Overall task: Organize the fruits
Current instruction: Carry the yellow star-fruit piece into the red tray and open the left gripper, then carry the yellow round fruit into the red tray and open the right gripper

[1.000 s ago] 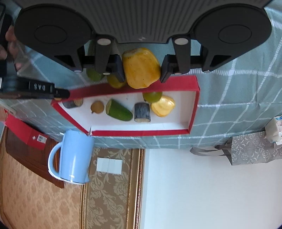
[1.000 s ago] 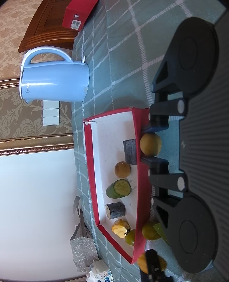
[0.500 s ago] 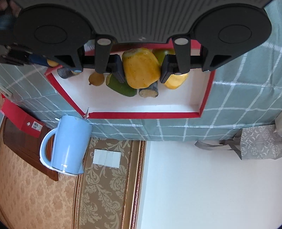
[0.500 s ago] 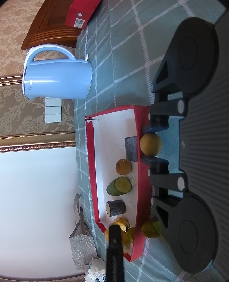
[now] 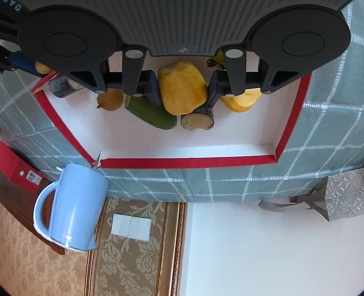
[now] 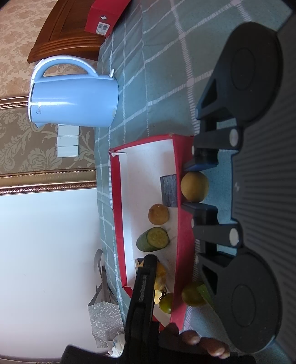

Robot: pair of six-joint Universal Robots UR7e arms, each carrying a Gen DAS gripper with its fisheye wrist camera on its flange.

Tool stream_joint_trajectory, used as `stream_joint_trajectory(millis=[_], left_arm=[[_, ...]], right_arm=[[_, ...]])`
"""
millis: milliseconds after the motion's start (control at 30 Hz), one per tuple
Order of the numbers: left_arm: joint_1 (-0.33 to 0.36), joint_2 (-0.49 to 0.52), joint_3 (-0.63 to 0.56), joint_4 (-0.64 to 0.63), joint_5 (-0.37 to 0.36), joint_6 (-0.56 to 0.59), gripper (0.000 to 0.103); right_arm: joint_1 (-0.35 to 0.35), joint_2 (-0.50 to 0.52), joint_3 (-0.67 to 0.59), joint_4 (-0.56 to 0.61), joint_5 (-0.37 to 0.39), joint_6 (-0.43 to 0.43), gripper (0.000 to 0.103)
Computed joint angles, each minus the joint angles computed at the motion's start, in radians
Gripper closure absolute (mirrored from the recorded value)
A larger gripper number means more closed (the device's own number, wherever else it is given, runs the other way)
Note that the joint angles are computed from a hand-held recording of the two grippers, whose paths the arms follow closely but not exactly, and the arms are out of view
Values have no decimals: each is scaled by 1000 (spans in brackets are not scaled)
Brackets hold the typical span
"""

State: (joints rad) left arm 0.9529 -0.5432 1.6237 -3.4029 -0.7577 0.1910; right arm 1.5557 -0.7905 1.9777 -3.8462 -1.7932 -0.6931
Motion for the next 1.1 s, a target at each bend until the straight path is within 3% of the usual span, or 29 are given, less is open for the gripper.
stream_joint_trajectory(millis=[500, 600, 733, 800, 900, 1100], left_arm=[[-6, -4, 36, -76, 2, 31, 52], [-19, -5, 61, -137, 22, 79, 51], [-48, -3, 114, -321, 71, 188, 38], [-62, -19, 162, -401, 80, 221, 37], [-73, -80, 274, -446, 70, 149, 29], [-88, -144, 396, -397, 140, 23, 29]], right_arm=[[-3, -2, -1, 8, 2, 11, 75], [-3, -2, -1, 11, 1, 8, 75], [-3, -4, -2, 21, 3, 13, 75], [-5, -6, -3, 24, 4, 19, 75], [-4, -6, -4, 31, 2, 19, 75], [-3, -4, -4, 22, -2, 16, 75]])
